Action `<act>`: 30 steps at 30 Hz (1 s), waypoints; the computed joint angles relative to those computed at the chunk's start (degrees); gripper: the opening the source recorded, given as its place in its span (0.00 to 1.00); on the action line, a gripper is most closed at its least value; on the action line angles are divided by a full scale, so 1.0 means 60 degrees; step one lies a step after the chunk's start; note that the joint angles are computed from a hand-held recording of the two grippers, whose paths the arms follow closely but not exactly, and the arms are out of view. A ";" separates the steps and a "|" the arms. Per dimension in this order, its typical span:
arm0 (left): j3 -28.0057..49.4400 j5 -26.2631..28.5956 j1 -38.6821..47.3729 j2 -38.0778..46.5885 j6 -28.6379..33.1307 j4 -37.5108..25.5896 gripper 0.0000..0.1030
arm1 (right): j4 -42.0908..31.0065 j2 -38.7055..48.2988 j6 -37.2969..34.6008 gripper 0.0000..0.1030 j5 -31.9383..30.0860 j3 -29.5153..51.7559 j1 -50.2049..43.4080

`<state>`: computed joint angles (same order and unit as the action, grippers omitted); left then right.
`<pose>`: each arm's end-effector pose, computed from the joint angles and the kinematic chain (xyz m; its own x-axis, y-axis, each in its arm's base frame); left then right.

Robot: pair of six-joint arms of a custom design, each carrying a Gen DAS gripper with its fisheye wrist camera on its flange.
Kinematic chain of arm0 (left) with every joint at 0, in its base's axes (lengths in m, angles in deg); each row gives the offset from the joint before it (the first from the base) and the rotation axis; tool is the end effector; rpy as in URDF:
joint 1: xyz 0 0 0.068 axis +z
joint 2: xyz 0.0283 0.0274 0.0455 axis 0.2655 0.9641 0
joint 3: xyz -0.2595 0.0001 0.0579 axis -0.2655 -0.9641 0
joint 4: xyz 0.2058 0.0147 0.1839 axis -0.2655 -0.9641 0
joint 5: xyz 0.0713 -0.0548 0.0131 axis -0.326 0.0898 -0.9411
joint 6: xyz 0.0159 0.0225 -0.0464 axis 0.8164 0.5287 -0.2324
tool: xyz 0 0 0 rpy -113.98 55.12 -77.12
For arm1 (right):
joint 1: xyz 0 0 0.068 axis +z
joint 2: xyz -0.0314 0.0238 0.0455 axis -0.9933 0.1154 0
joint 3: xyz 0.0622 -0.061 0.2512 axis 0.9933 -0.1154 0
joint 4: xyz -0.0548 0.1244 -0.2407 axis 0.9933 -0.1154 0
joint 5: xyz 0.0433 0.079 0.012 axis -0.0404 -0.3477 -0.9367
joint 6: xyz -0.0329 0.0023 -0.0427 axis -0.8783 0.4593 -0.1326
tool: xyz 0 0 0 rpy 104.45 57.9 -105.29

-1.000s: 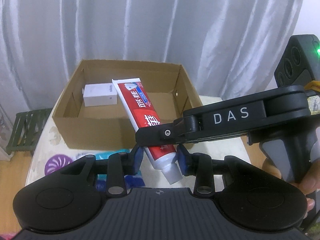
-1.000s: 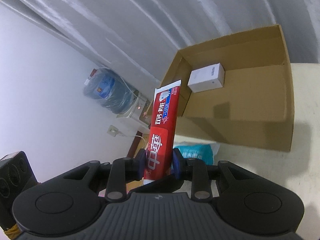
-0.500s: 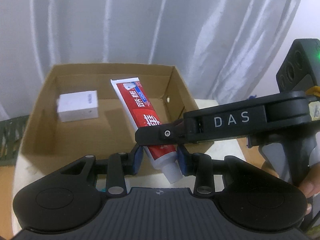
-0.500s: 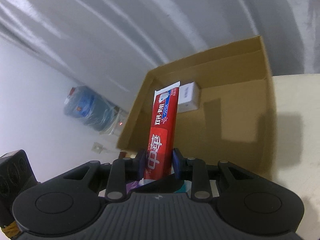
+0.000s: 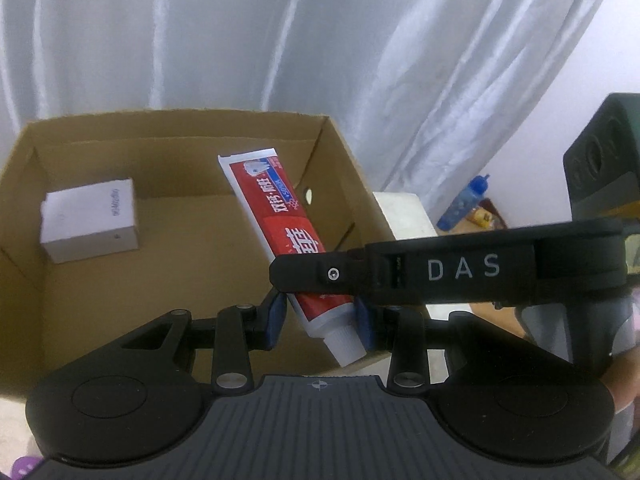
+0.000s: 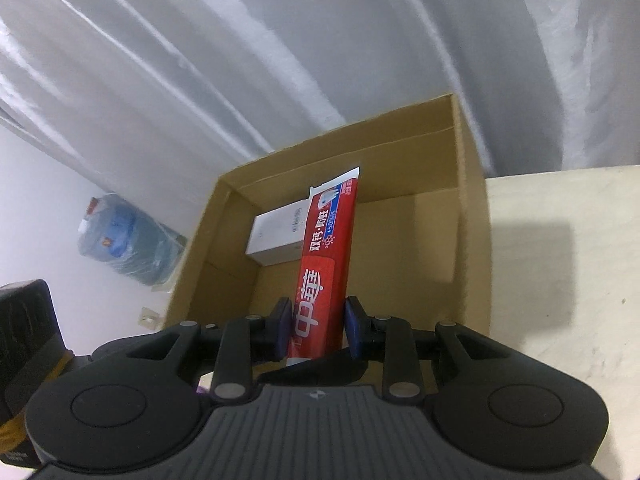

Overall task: Organize objects
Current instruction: 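Lower the tube into the box and open the right gripper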

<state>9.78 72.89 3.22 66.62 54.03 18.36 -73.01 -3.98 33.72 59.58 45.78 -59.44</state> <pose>0.2801 -0.0766 0.2138 -0.7750 0.2776 -0.5677 0.5140 0.7996 -0.3107 0.2609 0.1213 0.2188 -0.7954 0.4249 -0.4321 0.1094 0.8020 0.5873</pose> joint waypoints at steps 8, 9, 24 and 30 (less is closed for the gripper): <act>0.0337 0.0494 -0.0105 0.0915 -0.0136 0.0567 0.35 | -0.0353 0.0274 -0.0355 0.31 0.0541 0.0259 -0.0170; 0.0354 0.0543 -0.0147 0.0997 -0.0101 0.0652 0.36 | -0.0406 0.0274 -0.0387 0.31 0.0668 0.0273 -0.0175; 0.0821 0.0425 -0.0437 0.2125 -0.0078 0.0441 0.43 | -0.0237 -0.0580 -0.0319 0.31 0.1674 -0.0418 -0.0103; 0.1072 0.0160 -0.0391 0.1912 0.0399 -0.0036 0.52 | 0.0426 -0.1038 -0.0187 0.31 0.0674 -0.0873 -0.0622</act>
